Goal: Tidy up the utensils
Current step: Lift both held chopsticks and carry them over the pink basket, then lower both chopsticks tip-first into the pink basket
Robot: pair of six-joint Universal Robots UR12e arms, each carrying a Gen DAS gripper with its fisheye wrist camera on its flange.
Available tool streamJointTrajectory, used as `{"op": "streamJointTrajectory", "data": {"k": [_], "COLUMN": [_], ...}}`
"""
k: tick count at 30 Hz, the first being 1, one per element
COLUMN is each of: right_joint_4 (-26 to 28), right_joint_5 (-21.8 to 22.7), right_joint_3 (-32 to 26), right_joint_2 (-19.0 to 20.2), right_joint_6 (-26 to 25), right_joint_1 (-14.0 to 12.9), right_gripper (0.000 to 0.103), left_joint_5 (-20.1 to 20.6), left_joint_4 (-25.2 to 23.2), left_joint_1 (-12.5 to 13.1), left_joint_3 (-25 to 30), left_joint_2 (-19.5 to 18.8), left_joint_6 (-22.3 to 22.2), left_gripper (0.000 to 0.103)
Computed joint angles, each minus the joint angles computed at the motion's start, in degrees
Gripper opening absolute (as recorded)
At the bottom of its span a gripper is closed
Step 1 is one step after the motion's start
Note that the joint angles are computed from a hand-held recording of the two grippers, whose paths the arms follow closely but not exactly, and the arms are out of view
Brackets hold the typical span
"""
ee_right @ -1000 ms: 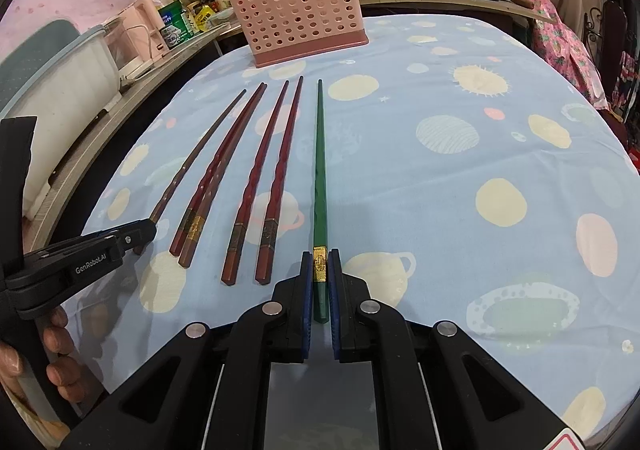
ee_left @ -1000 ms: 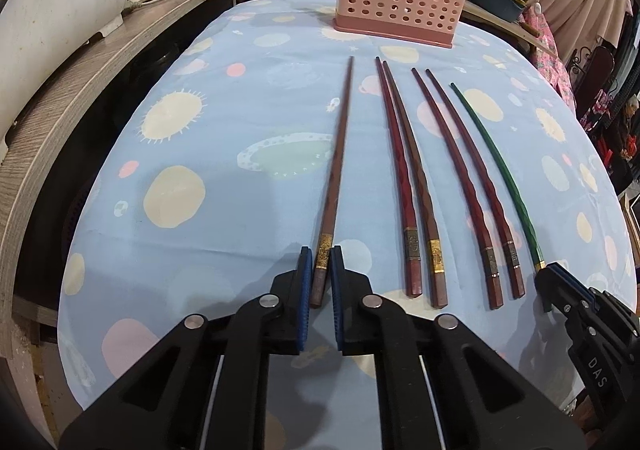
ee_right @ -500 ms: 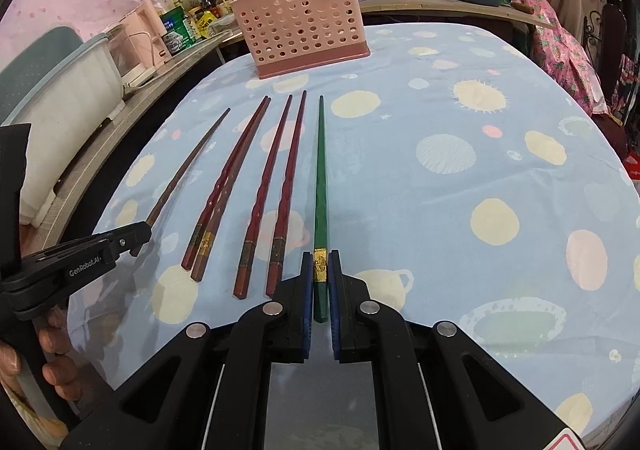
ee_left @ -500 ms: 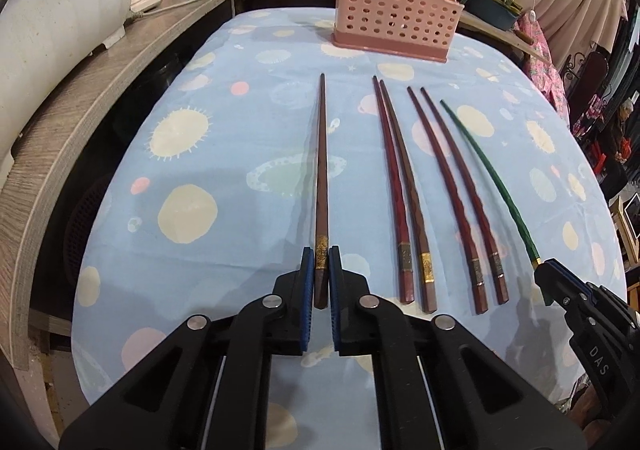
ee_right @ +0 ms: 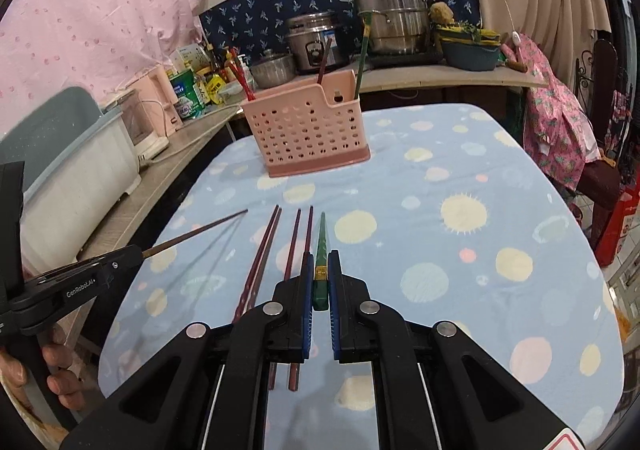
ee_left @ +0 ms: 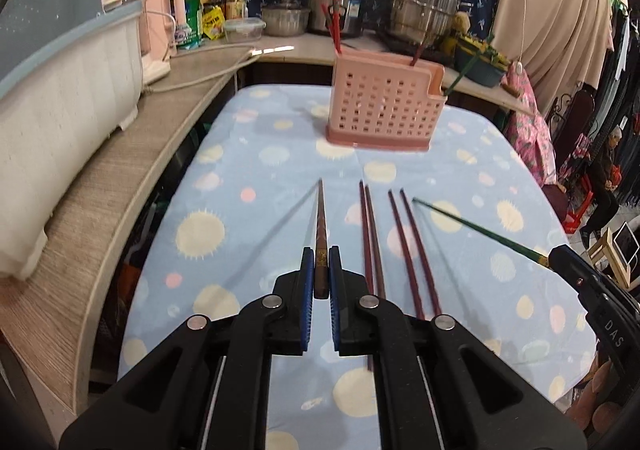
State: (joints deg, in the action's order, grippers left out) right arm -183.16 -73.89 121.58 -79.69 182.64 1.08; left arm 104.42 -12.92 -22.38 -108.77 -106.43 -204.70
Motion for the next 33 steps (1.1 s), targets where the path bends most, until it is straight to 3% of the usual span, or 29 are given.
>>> {"op": "streamJointTrajectory", "data": {"k": [6,17,33], "right_joint_4": [-0.7,-0.8,-2.5], "right_joint_5": [1.6,0.5,5.4], "right_joint_3": [-2.7,-7.4,-16.8], "right_joint_2": [0.3,1.2,4.6], "right_joint_6": [1.0,2.7,8.0], "right_joint_1": [-0.2,0.0,-1.1], "right_gripper": [0.007,0.007,0.007], "left_joint_5": [1.2,1.5,0.7], "left_joint_4": [0.1,-0.4,2.5], "left_joint_1": [0.7,2.1,3.1], "left_joint_3": [2.1,6.8,15.6], "left_joint_2": [0.2,-0.9,-2.8], "left_joint_6": [0.2,0.2,2.2], "left_gripper": [0.007,0.007,0.007]}}
